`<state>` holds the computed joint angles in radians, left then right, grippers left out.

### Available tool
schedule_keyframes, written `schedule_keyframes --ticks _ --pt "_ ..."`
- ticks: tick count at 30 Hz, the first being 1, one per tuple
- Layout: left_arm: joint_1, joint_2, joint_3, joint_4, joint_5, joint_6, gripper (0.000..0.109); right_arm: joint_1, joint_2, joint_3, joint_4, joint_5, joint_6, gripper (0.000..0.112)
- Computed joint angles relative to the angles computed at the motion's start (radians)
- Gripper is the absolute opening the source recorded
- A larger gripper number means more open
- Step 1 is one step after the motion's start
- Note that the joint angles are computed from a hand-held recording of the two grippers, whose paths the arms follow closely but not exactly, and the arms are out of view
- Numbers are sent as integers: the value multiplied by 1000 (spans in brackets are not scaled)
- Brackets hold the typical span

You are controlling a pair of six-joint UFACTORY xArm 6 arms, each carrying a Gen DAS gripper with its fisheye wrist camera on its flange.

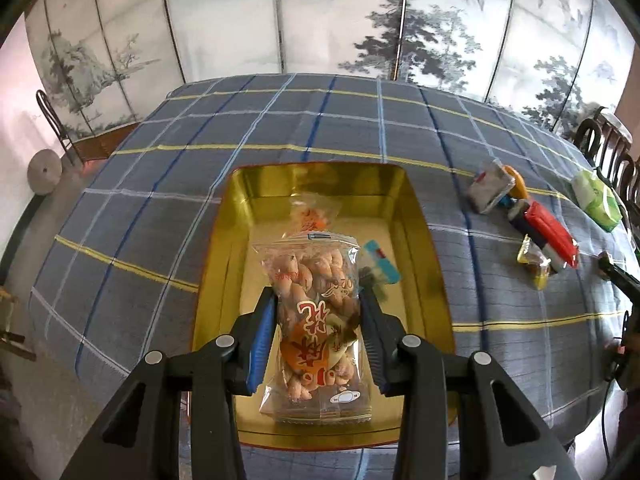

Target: Organize snacks

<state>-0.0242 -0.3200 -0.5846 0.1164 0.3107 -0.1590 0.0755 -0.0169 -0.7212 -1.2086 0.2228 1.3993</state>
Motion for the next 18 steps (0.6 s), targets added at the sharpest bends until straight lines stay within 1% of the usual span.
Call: schedule_keyframes --ticks 6,18 --pt "21 28 -5 -13 -5 17 37 3 -1 -1 7 8 -9 30" --pt "52 76 -14 39 -20 -21 37 5 0 -2 8 10 -10 30"
